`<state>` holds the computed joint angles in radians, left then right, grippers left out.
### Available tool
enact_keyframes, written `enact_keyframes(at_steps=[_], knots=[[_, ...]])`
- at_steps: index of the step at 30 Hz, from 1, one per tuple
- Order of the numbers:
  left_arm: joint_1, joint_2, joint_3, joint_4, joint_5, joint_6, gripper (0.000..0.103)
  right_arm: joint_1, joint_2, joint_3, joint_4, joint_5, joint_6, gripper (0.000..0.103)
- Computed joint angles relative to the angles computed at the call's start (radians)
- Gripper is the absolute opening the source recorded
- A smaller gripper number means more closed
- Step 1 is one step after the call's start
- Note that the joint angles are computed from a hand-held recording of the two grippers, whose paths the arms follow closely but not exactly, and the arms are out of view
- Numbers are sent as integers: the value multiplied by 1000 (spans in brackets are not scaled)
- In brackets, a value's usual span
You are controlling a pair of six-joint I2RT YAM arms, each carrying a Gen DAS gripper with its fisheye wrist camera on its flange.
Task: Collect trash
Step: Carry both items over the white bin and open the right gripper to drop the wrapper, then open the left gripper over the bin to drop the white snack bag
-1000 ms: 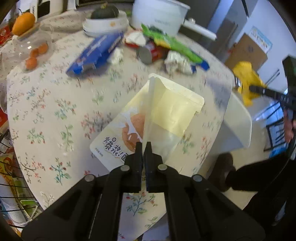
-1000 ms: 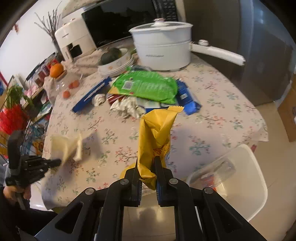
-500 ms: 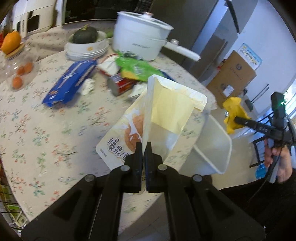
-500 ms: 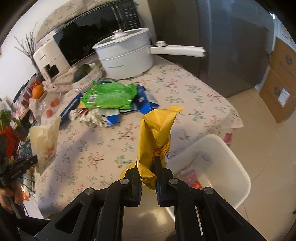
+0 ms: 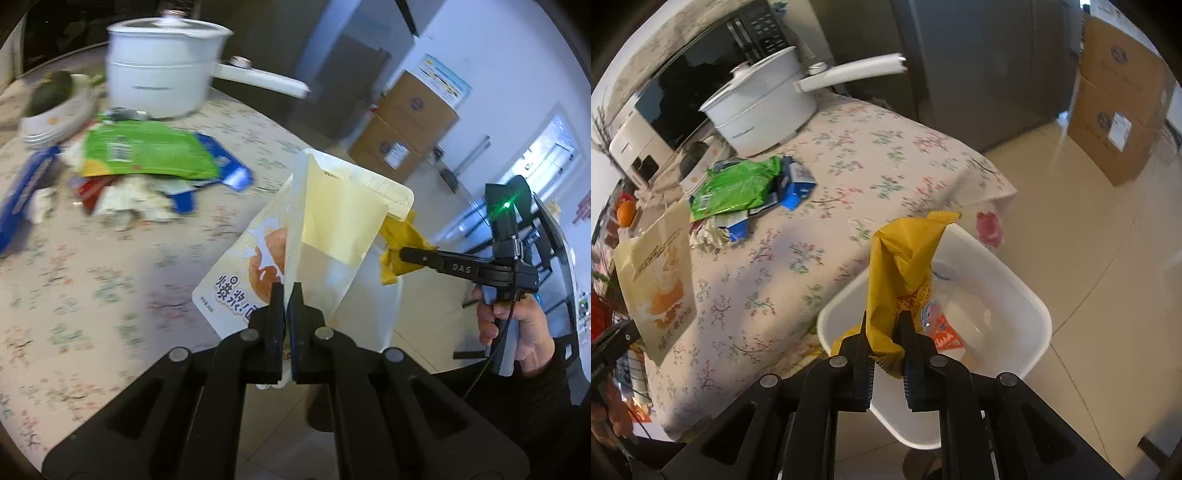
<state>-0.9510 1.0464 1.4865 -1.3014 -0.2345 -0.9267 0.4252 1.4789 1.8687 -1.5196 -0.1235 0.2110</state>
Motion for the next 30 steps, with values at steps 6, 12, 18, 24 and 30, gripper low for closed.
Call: enact_keyframes(at_steps=[6, 12, 18, 24, 30], knots=[[8, 137, -3, 143, 93, 46, 3, -133, -49, -47, -21, -60, -40, 40], [0, 283, 4, 261, 165, 70, 3, -249, -83, -57, -27, -90, -103, 52], [-9, 371, 5, 315, 181, 68, 3, -307, -90, -58, -39, -107, -133, 55], [-18, 389, -19, 340, 171, 57, 6, -304, -98, -76, -39, -77, -147, 59], [-17, 386, 10, 269, 137, 48, 66, -311, -105, -65, -40, -67, -138, 66]])
